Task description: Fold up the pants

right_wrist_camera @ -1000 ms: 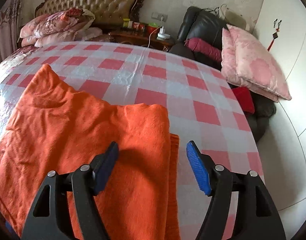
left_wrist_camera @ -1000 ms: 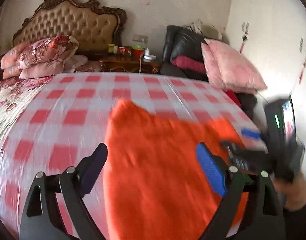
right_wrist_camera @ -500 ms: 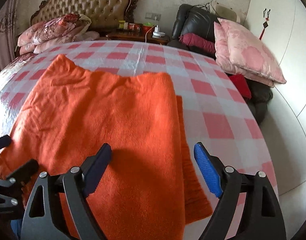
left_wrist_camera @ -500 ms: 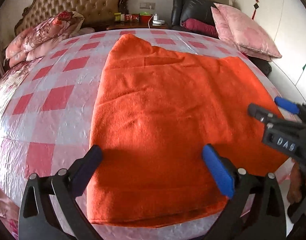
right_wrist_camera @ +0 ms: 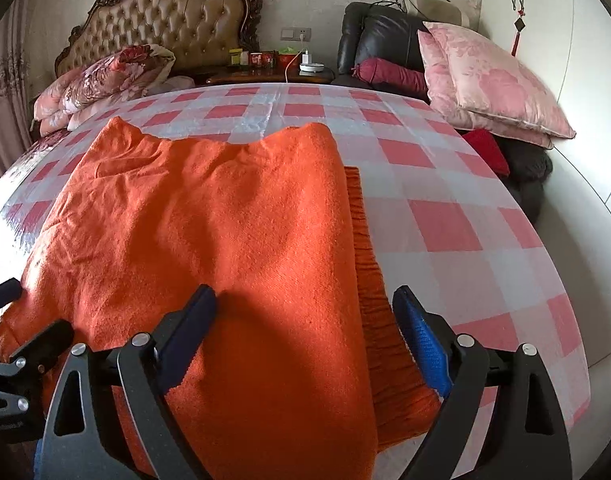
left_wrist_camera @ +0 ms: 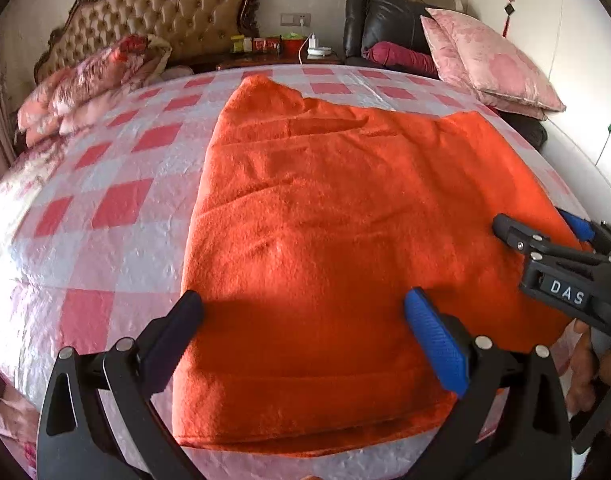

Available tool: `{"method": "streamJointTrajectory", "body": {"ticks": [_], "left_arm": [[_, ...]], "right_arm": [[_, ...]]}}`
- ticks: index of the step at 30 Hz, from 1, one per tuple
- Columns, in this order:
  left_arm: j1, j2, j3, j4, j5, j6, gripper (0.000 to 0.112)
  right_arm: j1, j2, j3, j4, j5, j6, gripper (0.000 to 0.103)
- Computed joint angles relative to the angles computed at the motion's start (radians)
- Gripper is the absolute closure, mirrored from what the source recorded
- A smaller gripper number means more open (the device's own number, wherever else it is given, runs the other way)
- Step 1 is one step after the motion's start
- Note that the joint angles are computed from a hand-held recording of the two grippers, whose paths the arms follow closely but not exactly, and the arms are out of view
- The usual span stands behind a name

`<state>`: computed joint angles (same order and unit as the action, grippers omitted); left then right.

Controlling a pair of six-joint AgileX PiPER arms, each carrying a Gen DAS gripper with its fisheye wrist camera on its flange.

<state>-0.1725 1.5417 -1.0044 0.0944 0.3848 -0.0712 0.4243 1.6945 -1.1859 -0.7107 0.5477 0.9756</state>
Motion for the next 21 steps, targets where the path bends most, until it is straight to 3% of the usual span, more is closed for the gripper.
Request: {"method": "streamJointTrajectory", "body": {"ticks": [3,5,11,15,18,21], "left_arm": [[-0.038,-0.039,0.024,0.207,-0.013,-0.177,0.012],[-0.048,-0.087,0.044,0.253,-0.017,-0.218,0.012],[-0.016,-0.199,0.050,-0.127,0.061,0.139,0.011],[-0.057,-0.274,0.060,-0.037,0.112,0.022,0.011],[-0.040,-0.319,0.058,-0.157,0.155,0.113,0.011],[-0.052,-0.355,0.061,-0.127,0.176,0.068,0.011]], "right_arm": [[-0.003,-0.008,0.008,0.010,-0.002,0.012,0.018],[-0.003,-0.033,0.019,0.039,0.012,0.017,0.018],[0.073,-0.179,0.096,-0.087,0.121,0.171,0.018],[0.149,-0.265,0.134,-0.155,0.240,0.238,0.018],[0.170,-0.314,0.156,-0.143,0.275,0.232,0.018],[0.195,-0.356,0.174,-0.149,0.305,0.246,0.018]]}}
